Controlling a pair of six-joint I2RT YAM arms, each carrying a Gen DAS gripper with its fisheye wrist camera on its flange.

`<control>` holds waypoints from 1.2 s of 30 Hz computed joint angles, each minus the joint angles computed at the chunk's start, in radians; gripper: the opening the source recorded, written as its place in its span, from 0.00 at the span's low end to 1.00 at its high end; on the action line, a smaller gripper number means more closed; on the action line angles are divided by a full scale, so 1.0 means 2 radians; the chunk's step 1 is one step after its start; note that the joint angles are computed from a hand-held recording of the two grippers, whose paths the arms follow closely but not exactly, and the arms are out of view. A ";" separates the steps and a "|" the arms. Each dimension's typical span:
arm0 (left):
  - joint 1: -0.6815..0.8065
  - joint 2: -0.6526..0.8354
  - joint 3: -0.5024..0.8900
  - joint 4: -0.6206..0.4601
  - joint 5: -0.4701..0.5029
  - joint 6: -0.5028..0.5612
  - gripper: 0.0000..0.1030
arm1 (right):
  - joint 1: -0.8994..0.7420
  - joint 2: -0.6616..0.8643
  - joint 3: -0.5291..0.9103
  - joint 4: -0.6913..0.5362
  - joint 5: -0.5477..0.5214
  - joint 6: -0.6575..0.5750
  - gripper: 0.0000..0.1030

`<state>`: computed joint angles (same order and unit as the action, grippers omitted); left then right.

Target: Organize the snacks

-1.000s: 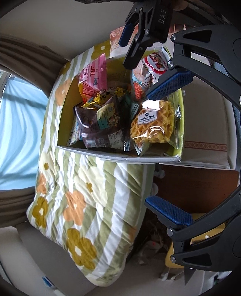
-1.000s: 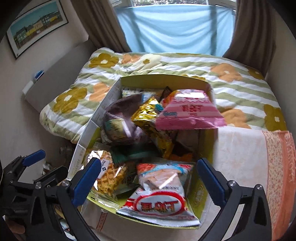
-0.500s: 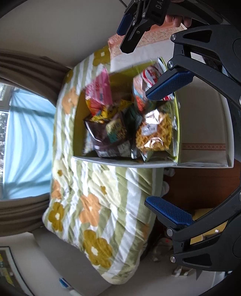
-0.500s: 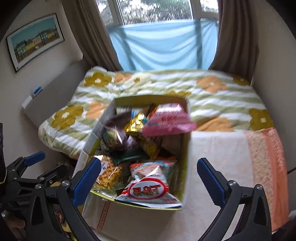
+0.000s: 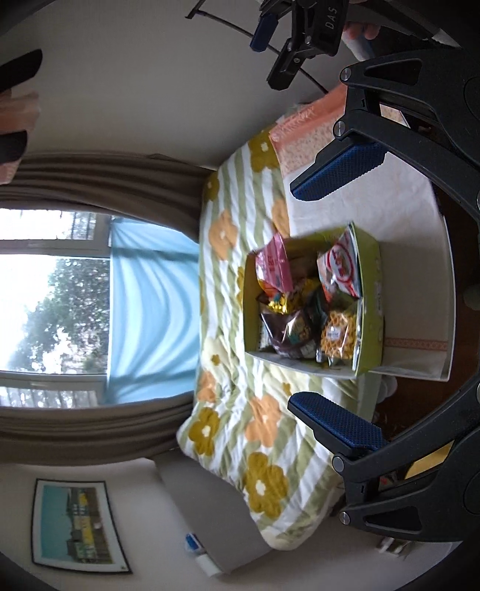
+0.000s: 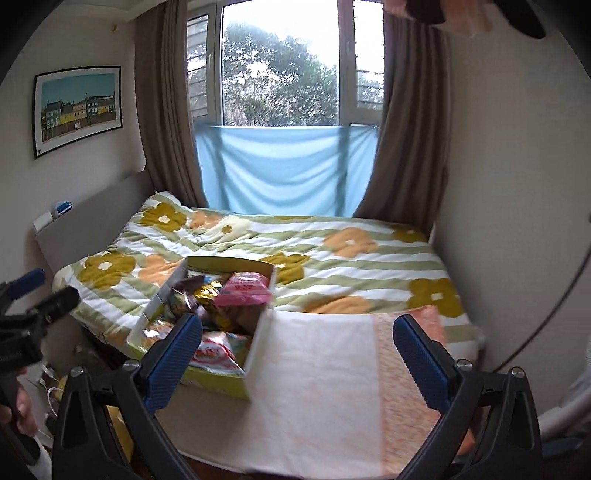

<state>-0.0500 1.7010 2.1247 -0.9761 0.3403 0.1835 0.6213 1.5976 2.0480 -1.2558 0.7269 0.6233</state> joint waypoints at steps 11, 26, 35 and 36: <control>-0.050 -0.157 -0.180 0.026 -0.033 -0.010 1.00 | 0.088 -0.100 -0.102 -0.092 0.082 0.142 1.00; -0.053 -0.202 -0.218 0.024 -0.039 -0.029 1.00 | 0.129 -0.117 -0.114 -0.119 0.112 0.180 1.00; -0.059 -0.199 -0.216 0.031 -0.048 -0.032 1.00 | 0.132 -0.115 -0.111 -0.120 0.114 0.182 1.00; -0.059 -0.198 -0.216 0.033 -0.048 -0.032 1.00 | 0.133 -0.115 -0.111 -0.121 0.115 0.183 1.00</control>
